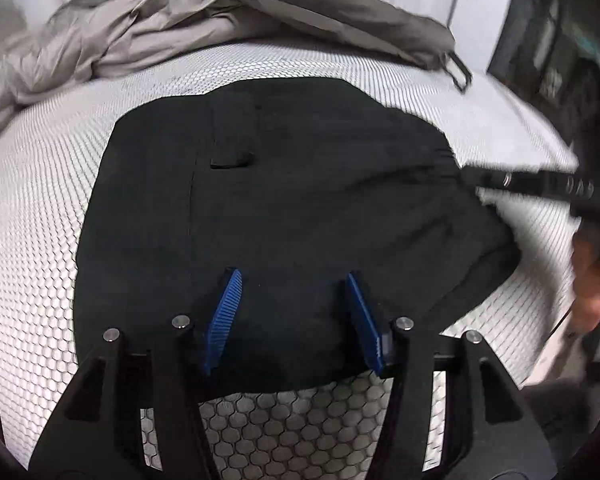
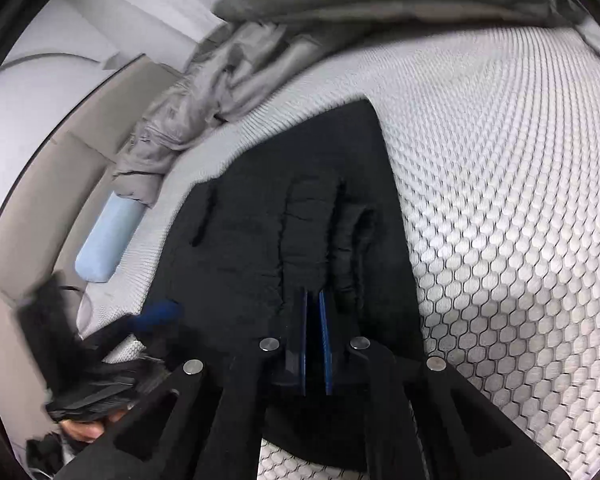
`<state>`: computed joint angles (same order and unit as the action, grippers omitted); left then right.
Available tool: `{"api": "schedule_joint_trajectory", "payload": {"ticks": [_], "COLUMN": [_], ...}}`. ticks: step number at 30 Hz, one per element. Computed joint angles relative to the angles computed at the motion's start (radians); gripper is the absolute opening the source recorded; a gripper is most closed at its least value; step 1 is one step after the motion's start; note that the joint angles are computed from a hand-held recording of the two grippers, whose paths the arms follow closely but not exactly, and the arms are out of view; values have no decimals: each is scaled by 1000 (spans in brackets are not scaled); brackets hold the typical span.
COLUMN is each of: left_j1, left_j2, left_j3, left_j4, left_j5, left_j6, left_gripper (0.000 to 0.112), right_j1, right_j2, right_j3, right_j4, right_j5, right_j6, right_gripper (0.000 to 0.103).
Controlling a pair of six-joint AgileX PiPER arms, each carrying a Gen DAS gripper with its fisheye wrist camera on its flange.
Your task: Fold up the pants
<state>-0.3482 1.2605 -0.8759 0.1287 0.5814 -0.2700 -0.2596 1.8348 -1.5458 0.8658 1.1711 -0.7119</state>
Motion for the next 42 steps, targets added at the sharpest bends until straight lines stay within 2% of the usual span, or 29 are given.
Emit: {"api": "schedule_joint_trajectory", "payload": {"ticks": [2, 3, 4, 7, 8, 9, 10, 12, 13, 14, 16, 18, 19, 21, 22, 25, 26, 28, 30, 32, 33, 35, 36, 38, 40, 42], "left_j1": [-35, -37, -24, 26, 35, 47, 61, 94, 106, 115, 147, 186, 197, 197, 206, 246, 244, 248, 275, 327, 354, 383, 396, 430, 434, 409], "left_j2": [-26, -51, -93, -167, -154, -151, -120, -29, 15, 19, 1, -28, -50, -69, -70, -72, -56, 3, 84, 118, 115, 101, 90, 77, 83, 153], "left_j3": [15, 21, 40, 59, 45, 44, 42, 11, 0, 4, 18, 37, 50, 57, 51, 20, 0, -58, -117, -136, -134, -123, -114, -123, -154, -233], "left_j4": [47, 37, -4, -71, -69, -80, -100, -108, -122, -155, -222, -285, -290, -214, -213, -261, -232, -176, -188, -300, -349, -354, -352, -395, -418, -351], "left_j5": [24, 35, 41, 0, -8, -1, -11, -24, -66, -71, -64, -43, -36, -32, -25, -10, -16, -11, -8, 0, 10, 20, 30, 67, 64, 47], "left_j6": [-30, -22, 17, 82, 91, 112, 141, 173, 207, 248, 343, 426, 437, 368, 368, 406, 375, 318, 348, 480, 543, 583, 594, 646, 655, 580], "left_gripper": [56, 56, 56, 58, 58, 59, 59, 58, 58, 58, 58, 50, 50, 50, 50, 51, 51, 51, 51, 52, 52, 53, 54, 54, 54, 54], "right_j1": [38, 63, 63, 55, 84, 121, 166, 255, 297, 312, 310, 285, 265, 215, 210, 230, 252, 293, 336, 373, 396, 406, 393, 339, 330, 335], "right_j2": [-61, -75, -97, -207, -231, -224, -205, -137, -106, -84, -71, -113, -109, -95, -105, -143, -145, -110, -55, -6, 5, -15, -18, -25, -48, -42], "right_j3": [76, 99, 112, 159, 179, 172, 169, 143, 127, 124, 104, 138, 137, 113, 116, 133, 125, 77, 25, -30, -50, -32, -27, -41, -45, -65], "right_j4": [-149, -202, -216, -91, -66, -62, -62, -109, -153, -171, -202, -274, -270, -197, -190, -147, -145, -151, -206, -310, -367, -474, -489, -437, -411, -350], "right_j5": [-159, -212, -226, -210, -215, -190, -179, -182, -207, -225, -219, -279, -275, -199, -199, -229, -236, -237, -253, -240, -247, -298, -301, -224, -212, -232], "right_j6": [1, 37, 63, -68, -112, -126, -123, -85, -41, -24, -32, -38, -53, -77, -88, -123, -111, -65, 0, 82, 123, 167, 165, 113, 74, 77], "right_gripper": [4, 4, 4, 9, 15, 24, 26, 26, 26, 26, 21, 19, 18, 18, 19, 30, 34, 35, 36, 36, 35, 35, 32, 31, 35, 49]}}
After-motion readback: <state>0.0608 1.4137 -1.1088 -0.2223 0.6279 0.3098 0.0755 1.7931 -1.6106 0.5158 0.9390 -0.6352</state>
